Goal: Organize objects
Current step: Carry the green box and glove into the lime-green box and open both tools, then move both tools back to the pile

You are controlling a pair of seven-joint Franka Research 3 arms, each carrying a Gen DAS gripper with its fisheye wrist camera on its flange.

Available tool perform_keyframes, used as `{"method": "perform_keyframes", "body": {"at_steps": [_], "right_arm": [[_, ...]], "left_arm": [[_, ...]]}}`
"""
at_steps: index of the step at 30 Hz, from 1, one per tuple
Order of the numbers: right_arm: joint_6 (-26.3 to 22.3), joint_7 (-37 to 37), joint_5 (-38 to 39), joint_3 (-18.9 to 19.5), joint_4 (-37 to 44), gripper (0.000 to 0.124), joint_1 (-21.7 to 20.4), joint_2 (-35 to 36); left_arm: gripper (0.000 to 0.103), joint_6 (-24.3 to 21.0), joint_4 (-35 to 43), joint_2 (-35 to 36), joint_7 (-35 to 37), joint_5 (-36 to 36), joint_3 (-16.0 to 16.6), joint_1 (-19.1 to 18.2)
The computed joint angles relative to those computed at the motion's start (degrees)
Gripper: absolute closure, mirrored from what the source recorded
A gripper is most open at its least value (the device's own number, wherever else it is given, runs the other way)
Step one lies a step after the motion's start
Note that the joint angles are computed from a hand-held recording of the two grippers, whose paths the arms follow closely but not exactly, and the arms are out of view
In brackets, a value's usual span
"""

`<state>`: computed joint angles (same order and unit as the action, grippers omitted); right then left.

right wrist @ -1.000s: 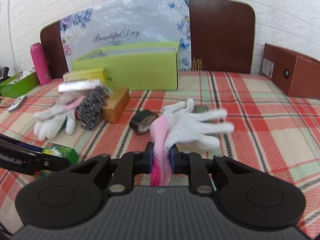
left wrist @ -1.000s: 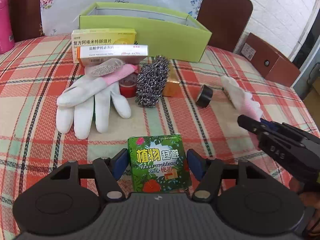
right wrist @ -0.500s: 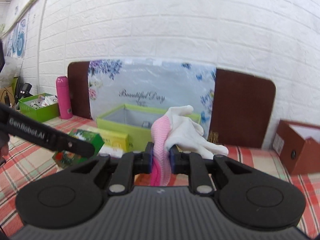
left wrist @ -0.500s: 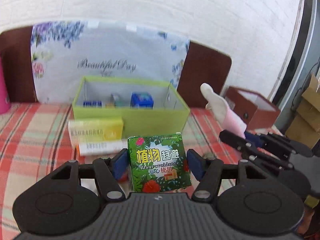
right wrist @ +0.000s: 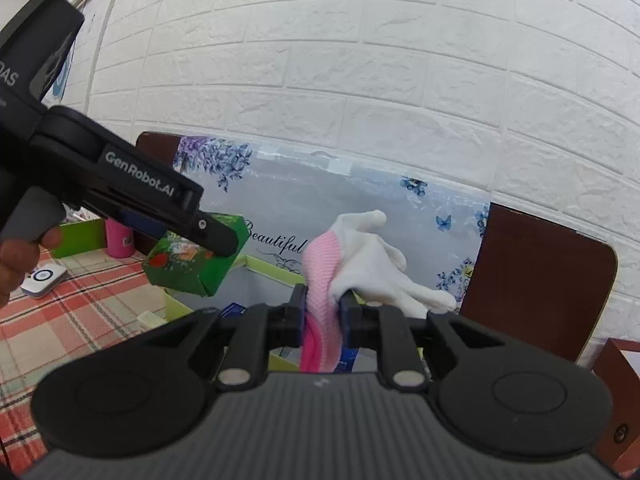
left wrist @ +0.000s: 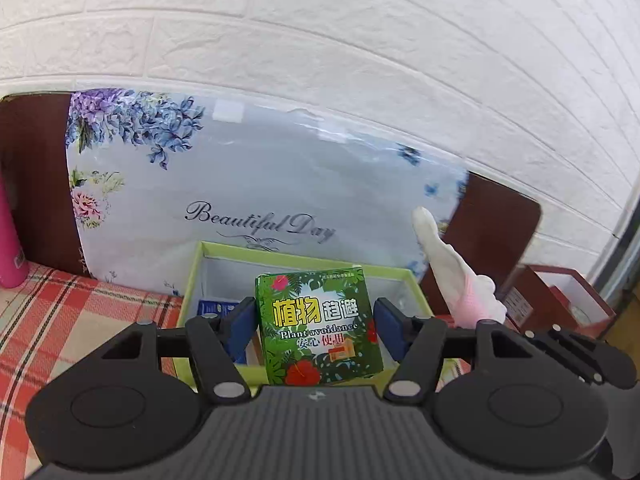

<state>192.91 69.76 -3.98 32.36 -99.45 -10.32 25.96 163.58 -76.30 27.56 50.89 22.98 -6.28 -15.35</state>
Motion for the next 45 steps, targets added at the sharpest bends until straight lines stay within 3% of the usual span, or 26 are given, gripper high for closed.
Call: {"method": "perform_keyframes", "body": {"at_steps": [3, 9, 11, 13, 17, 23, 26, 30, 32, 35, 41, 45], "right_arm": [[-3.2, -1.6, 1.7, -3.6, 5.6, 0.108, 4.2, 3.6], [-10.2, -2.5, 7.5, -16.0, 16.7, 0.101, 16.1, 10.5], [-13.6, 0.6, 9.1, -24.1, 19.4, 0.061, 22.1, 11.8], [-12.6, 2.8, 10.3, -30.1, 19.4, 0.055, 26.3, 12.5], [-10.3, 1.2, 13.1, -30.9, 17.9, 0.038, 27.0, 12.3], [-8.9, 0.0, 15.2, -32.8, 14.5, 0.032, 28.7, 9.8], [-3.6, -2.2, 16.2, -27.7, 9.7, 0.022, 25.2, 6.3], [3.8, -2.3, 14.3, -19.9, 2.2, 0.021, 18.8, 1.0], [6.5, 0.3, 11.5, -16.2, -1.8, 0.021, 15.1, -1.8], [10.3, 5.7, 7.9, -13.8, -7.8, 0.021, 11.9, -6.2], [15.3, 18.1, 2.1, -13.3, -18.9, 0.021, 8.7, -14.1], [17.1, 20.7, 2.4, -16.0, -24.6, 0.021, 10.6, -17.9]], "left_arm": [[0.037, -3.2, 7.4, 5.2, 1.8, -1.7, -0.5, 0.6], [0.034, -7.2, 18.8, 13.9, 3.5, -3.9, 0.5, 0.2], [0.021, -8.5, 20.8, 15.7, 2.0, -3.6, 2.0, -0.5], [0.02, -9.9, 21.0, 16.2, 0.0, -3.4, 3.0, -0.9], [0.02, -12.1, 21.0, 16.6, -0.7, -3.8, 2.6, -0.3], [0.02, -9.7, 14.8, 12.2, -2.2, -1.6, 3.1, -0.8], [0.02, -7.4, 10.3, 8.6, -4.5, 0.6, 3.9, -1.7], [0.019, -5.9, 2.9, 2.3, -9.8, 5.9, 5.8, -3.9], [0.019, -6.2, -0.7, -1.0, -13.3, 10.1, 6.8, -5.5], [0.018, -5.9, -6.3, -5.6, -18.3, 17.0, 7.2, -7.0], [0.016, -4.8, -15.8, -12.5, -25.1, 23.6, 3.9, -6.0], [0.016, -5.7, -19.4, -14.8, -27.0, 26.7, 1.3, -4.9]]}}
